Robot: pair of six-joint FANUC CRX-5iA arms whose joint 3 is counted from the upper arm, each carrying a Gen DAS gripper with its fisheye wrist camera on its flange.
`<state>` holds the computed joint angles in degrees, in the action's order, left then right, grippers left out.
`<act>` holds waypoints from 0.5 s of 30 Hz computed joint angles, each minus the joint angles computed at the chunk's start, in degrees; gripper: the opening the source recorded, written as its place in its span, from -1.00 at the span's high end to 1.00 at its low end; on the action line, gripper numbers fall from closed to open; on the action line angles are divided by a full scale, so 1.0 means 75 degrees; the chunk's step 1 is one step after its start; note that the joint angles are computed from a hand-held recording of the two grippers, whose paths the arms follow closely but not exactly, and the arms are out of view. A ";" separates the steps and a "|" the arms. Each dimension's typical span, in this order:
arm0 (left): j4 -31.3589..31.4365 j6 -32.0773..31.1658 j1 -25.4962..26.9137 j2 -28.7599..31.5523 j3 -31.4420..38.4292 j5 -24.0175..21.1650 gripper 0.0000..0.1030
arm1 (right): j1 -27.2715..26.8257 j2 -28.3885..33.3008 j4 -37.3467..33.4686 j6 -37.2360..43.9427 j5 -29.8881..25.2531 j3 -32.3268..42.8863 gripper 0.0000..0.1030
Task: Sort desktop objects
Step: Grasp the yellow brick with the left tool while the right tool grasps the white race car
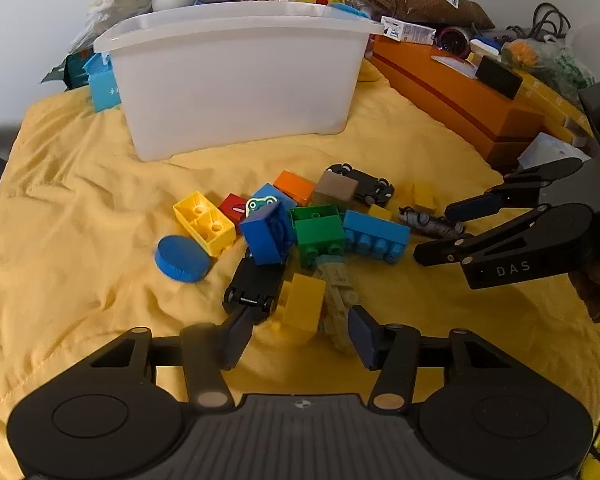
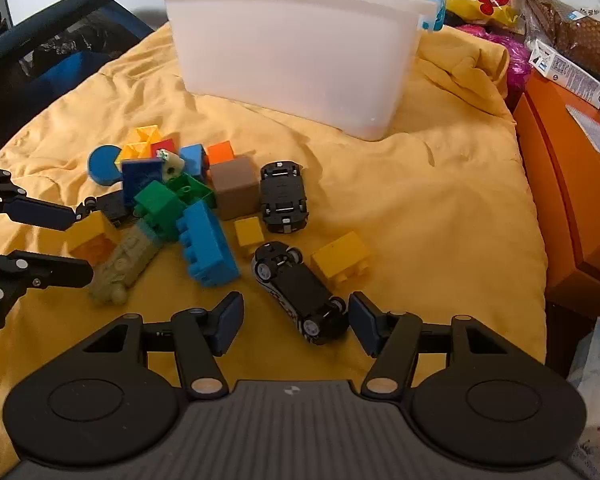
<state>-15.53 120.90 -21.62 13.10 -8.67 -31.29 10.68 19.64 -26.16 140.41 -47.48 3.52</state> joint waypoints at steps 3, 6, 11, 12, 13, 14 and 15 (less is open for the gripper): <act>0.0040 0.0080 0.0034 0.0107 0.0046 0.0085 -0.05 | 0.0008 0.0153 0.0017 -0.0228 -0.0153 0.0166 -0.19; 0.0353 -0.0038 0.0144 0.0174 -0.0008 0.0272 -0.05 | -0.0051 0.0233 -0.0084 -0.0483 -0.0291 0.0281 -0.19; 0.0576 -0.0397 0.0178 0.0133 -0.0168 0.0552 0.18 | -0.0162 0.0316 -0.0374 -0.0547 -0.0420 0.0455 -0.08; 0.0614 -0.0470 0.0183 0.0101 -0.0207 0.0547 0.19 | -0.0174 0.0363 -0.0384 -0.0619 -0.0476 0.0524 0.03; 0.0476 -0.0328 0.0156 0.0065 -0.0200 0.0479 0.19 | -0.0181 0.0399 -0.0385 -0.0650 -0.0523 0.0577 0.16; 0.0277 -0.0102 0.0121 0.0027 -0.0177 0.0394 0.20 | -0.0189 0.0437 -0.0410 -0.0657 -0.0583 0.0634 0.21; 0.0150 0.0085 0.0104 -0.0005 -0.0178 0.0318 0.20 | -0.0178 0.0462 -0.0393 -0.0662 -0.0611 0.0665 0.23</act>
<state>-14.41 121.54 -20.84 13.06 -10.00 -28.91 9.35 23.11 -29.11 135.45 -52.07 8.51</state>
